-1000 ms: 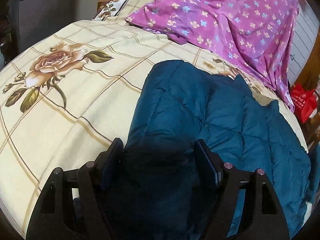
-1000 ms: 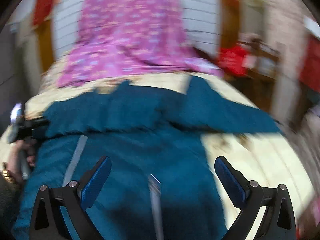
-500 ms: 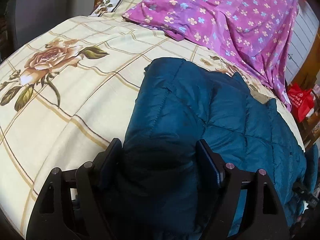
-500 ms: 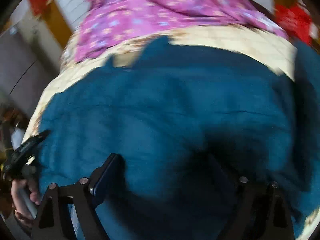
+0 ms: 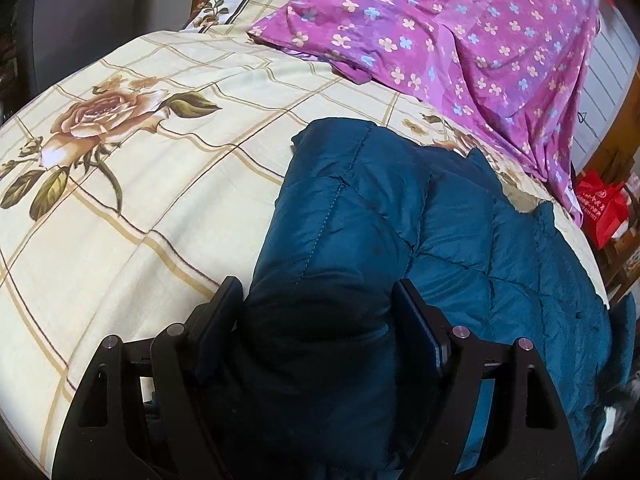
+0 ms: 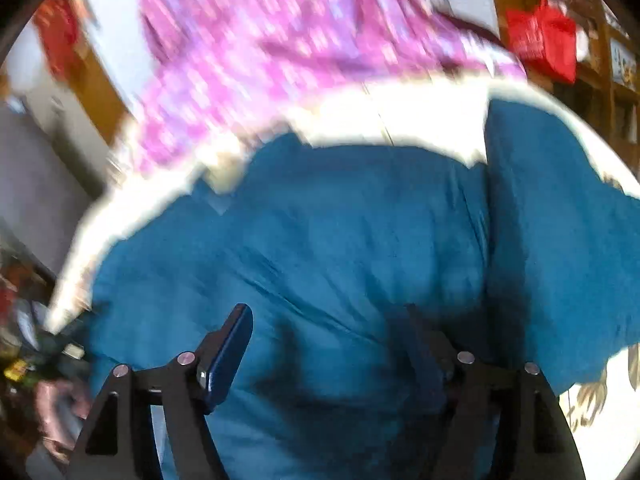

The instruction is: Fold large clothes

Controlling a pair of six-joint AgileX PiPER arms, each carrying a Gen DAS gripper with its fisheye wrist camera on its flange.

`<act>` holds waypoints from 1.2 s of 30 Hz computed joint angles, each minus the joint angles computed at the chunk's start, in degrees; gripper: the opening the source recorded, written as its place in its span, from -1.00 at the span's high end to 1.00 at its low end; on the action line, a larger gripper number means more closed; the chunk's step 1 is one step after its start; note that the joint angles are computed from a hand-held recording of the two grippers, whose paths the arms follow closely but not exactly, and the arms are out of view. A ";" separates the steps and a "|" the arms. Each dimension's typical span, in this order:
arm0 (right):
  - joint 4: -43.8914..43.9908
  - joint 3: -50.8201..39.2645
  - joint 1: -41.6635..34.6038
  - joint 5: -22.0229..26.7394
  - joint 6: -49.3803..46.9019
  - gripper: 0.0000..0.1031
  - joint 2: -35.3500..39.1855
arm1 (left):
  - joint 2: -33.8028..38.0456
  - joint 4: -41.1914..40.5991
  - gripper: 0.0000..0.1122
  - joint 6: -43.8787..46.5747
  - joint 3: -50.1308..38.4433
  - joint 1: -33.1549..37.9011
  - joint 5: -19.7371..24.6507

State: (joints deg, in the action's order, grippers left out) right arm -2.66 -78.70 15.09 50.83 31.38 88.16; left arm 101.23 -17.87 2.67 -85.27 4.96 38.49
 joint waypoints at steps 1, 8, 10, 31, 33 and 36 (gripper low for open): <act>-0.95 0.59 0.29 1.69 0.27 -0.42 0.97 | -0.13 -0.21 -0.39 0.15 0.18 0.05 -0.16; -5.19 -1.56 2.88 5.88 5.77 -0.59 1.41 | -0.88 -4.99 -0.39 3.76 1.58 1.56 -1.25; -9.98 -3.93 5.10 4.67 10.47 -0.59 0.55 | -1.54 -6.18 -0.39 4.49 2.50 1.79 -2.34; -18.12 -3.86 9.05 6.82 12.54 -0.97 -1.93 | -0.08 -5.75 -0.40 4.07 1.06 1.94 -0.68; -22.17 3.54 10.09 8.56 15.35 -0.97 -9.85 | 0.11 -3.96 -0.40 3.23 0.64 1.38 -0.23; -24.23 13.63 6.33 13.68 17.08 -0.97 -21.50 | -0.94 1.00 -0.40 4.40 -1.28 0.74 5.60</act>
State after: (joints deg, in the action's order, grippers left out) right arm -26.89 -65.07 21.42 64.51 48.46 66.66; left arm 100.30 -16.87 7.07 -86.56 5.70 44.09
